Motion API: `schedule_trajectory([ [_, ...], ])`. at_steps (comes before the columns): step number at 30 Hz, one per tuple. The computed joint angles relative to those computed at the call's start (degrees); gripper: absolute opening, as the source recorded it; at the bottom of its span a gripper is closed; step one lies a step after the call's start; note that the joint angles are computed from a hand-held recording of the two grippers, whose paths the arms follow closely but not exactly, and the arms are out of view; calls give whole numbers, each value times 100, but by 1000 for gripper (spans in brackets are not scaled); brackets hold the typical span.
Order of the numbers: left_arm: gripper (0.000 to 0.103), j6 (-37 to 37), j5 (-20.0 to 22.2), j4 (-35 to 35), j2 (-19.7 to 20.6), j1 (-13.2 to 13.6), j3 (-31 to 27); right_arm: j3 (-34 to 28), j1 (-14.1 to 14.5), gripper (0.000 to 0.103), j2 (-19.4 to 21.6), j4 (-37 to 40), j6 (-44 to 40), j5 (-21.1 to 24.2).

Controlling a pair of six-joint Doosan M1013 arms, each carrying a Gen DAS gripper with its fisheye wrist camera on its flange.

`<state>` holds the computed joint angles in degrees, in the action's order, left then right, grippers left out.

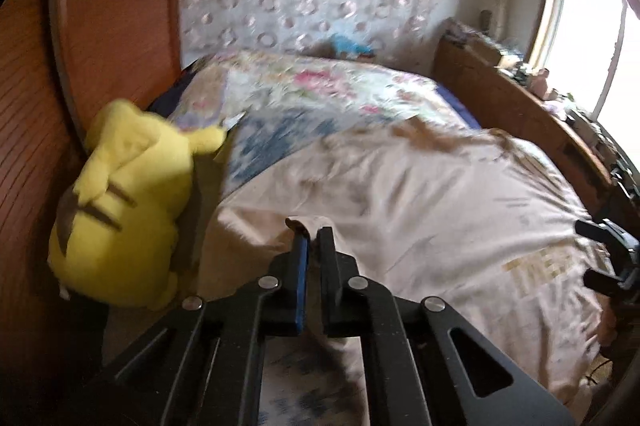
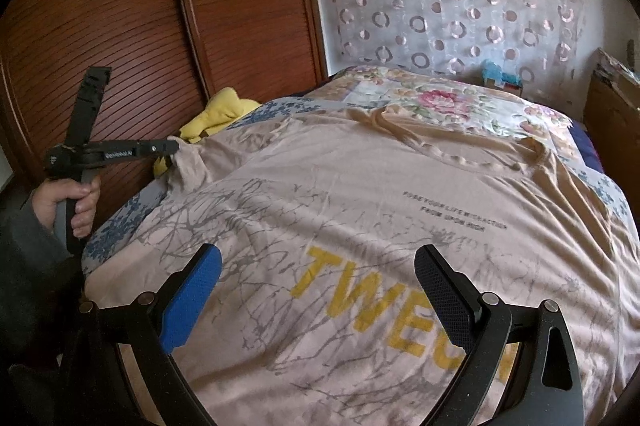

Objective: Fold small clothes

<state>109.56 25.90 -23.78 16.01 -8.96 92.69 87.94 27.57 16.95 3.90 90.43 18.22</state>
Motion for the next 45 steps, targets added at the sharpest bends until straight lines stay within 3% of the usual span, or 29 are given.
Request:
schedule_trajectory([
  [10, 6, 1510, 329, -1153, -59, -430, -210, 346, -7, 98, -237, -1075, 1371, -307],
  [13, 8, 1625, 302, -1313, -144, -498, -121, 409, 20, 98, -261, -1417, 1780, -357],
  [19, 42, 1659, -61, -1294, -349, -516, 140, 381, 83, 98, -215, -1799, 2220, -299],
  [20, 44, 1538, -177, -1174, -395, -501, 205, 364, 102, 97, -198, -1826, 2253, -289],
  [21, 47, 1470, -240, -1126, -432, -490, 256, 353, 90, 97, -207, -1728, 2145, -271],
  [23, 64, 1416, -363, -1117, -483, -441, 347, 318, 92, 97, -195, -1565, 1925, -249],
  [26, 76, 1418, -581, -1176, -568, -363, 518, 158, 83, 91, -112, -952, 1134, -148],
  [30, 79, 1533, -770, -1411, -627, -259, 688, -233, 100, 79, 114, -104, -25, 111],
  [33, 79, 986, -1159, -1009, -680, -245, 854, -498, 149, 74, 282, 383, -707, 283],
  [36, 79, 1063, -1206, -1215, -675, -178, 918, -814, 150, 68, 482, 920, -1467, 518],
  [45, 79, 289, -1382, -429, -694, -160, 1093, -1992, 237, 46, 1317, 1715, -2651, 1512],
])
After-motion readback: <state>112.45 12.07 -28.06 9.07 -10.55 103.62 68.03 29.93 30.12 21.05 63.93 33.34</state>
